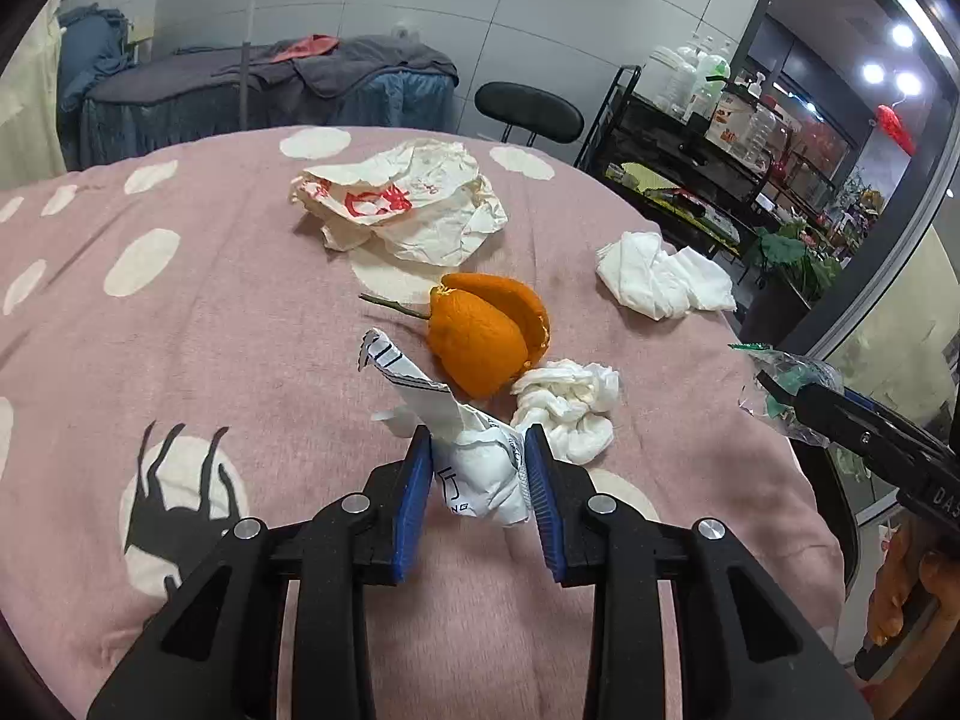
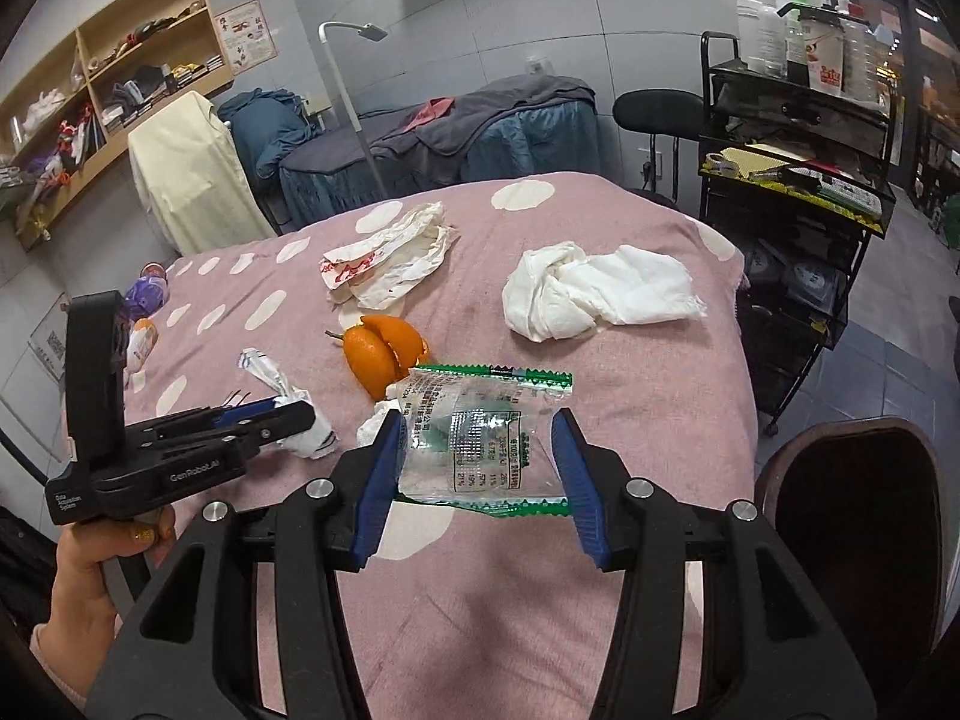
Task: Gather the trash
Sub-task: 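Carry the wrapper to the bin and open the right tool while the left tool carries the paper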
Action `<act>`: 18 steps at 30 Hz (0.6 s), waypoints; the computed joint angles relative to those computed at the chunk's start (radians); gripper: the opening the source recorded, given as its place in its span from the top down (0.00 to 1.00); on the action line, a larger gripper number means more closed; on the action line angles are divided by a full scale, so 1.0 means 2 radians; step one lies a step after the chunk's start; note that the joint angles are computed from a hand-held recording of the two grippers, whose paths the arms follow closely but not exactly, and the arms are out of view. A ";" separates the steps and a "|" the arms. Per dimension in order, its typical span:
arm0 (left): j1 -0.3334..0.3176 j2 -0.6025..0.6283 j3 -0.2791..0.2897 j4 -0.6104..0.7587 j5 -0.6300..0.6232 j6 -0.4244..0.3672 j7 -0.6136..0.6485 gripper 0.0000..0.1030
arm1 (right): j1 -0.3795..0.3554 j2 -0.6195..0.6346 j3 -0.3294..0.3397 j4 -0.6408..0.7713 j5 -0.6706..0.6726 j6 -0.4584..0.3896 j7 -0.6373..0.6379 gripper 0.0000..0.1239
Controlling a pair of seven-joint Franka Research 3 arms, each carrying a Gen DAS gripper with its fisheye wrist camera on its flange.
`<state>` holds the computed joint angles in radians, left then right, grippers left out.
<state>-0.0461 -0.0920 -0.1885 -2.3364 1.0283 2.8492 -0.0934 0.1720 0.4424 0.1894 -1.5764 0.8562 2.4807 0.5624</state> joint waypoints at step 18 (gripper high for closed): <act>-0.044 -0.063 -0.057 -0.010 0.122 -0.091 -0.171 0.70 | -0.031 -0.100 -0.032 -0.124 0.129 0.014 -0.114 0.59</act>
